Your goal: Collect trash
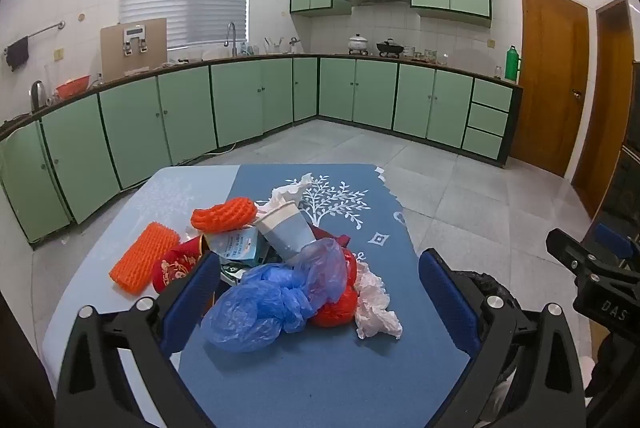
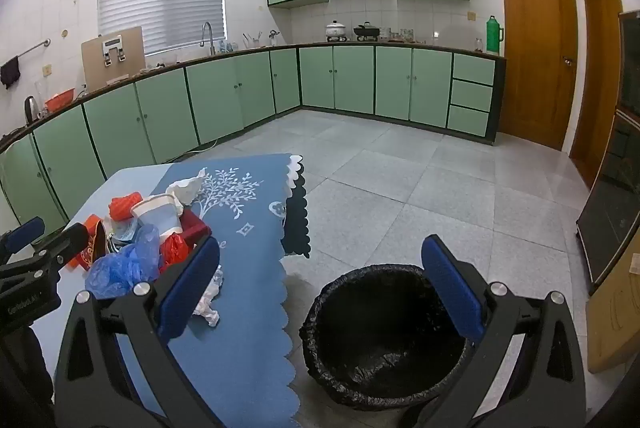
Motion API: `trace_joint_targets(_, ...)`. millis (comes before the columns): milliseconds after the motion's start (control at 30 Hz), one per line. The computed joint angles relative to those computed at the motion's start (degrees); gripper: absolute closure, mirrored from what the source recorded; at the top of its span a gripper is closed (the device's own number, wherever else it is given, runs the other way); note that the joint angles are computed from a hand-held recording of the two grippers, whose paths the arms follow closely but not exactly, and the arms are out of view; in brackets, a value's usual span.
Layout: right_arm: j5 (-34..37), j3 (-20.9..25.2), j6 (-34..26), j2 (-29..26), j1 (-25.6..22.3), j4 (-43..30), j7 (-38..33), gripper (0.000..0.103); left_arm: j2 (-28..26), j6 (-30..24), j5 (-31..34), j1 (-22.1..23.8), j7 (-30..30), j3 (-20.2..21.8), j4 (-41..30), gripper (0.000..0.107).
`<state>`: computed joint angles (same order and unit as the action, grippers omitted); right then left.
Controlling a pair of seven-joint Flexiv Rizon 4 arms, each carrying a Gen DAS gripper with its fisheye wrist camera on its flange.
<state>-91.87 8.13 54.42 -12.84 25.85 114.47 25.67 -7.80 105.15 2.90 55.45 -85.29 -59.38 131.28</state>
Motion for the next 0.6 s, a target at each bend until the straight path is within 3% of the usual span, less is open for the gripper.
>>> trace_joint_targets(433, 0.0, 0.0, 0.4, 0.4, -0.4, 0.6, 0.5, 0.005, -0.2, 0.1, 0.5, 0.7, 0.0, -0.3, 0.0, 0.01)
trace_joint_targets(600, -0.1, 0.0, 0.4, 0.1, -0.4, 0.4, 0.8, 0.005, -0.7, 0.4, 1.2, -0.7, -0.1, 1.3, -0.2, 0.01)
